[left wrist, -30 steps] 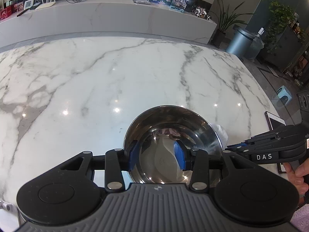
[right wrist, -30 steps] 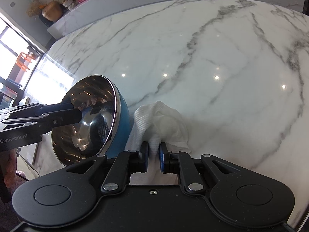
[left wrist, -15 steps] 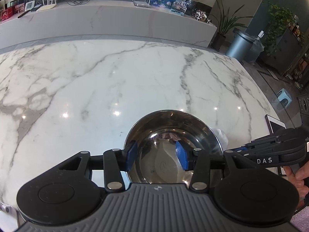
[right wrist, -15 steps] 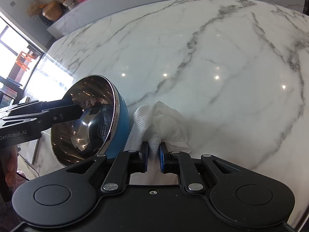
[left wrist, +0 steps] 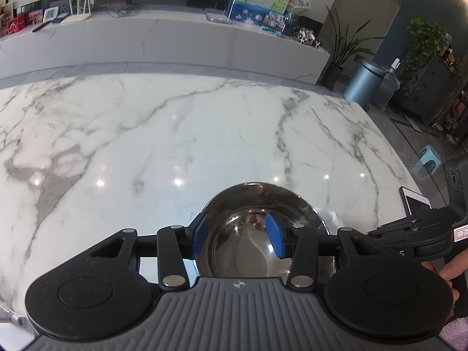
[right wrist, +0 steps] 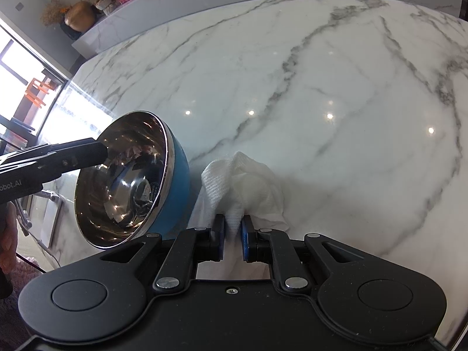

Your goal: Clean bowl

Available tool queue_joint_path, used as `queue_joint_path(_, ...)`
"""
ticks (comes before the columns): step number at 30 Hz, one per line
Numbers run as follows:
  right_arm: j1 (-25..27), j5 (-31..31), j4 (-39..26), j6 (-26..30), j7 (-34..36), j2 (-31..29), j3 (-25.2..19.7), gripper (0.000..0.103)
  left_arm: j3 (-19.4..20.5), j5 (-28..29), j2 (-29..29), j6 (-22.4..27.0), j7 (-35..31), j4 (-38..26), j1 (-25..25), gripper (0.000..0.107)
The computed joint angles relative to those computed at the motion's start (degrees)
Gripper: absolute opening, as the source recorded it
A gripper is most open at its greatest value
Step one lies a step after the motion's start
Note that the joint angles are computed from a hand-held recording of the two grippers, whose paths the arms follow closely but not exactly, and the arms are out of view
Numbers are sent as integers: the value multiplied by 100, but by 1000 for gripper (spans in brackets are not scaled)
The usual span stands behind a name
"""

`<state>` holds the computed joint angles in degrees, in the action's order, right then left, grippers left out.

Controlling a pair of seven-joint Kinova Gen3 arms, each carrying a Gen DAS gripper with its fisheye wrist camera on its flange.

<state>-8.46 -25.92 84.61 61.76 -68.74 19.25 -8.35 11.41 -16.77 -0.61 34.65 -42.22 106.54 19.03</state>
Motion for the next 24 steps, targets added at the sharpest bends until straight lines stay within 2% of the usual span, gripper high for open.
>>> queue_joint_path(4, -31, 33, -8, -6, -18, -7, -2, 11, 24, -297, 63, 155, 337, -75, 60, 42)
queue_joint_path(8, -11, 15, -12, 16, -5, -6, 1, 11, 89, -931, 15, 269, 949, -42, 146, 42)
queue_joint_path(10, -8, 10, 1, 9, 0, -12, 1, 11, 83, -1038, 0, 257, 1080, -11, 145, 42)
queue_joint_path(12, -13, 14, 7, 1, 1, -15, 1, 11, 80, -1020, 74, 447, 1086, -99, 144, 42)
queue_joint_path(15, -23, 25, 4, 0, -9, -13, 3, 11, 1, -697, 278, 882, 858, -332, 148, 42)
queue_joint_path(21, -31, 35, 5, -5, -23, -10, 4, 11, -152, -54, 361, 906, 331, -345, 80, 42)
queue_joint_path(24, -35, 47, 13, -10, -21, -21, 3, 11, -185, 93, 438, 995, 206, -382, 81, 34)
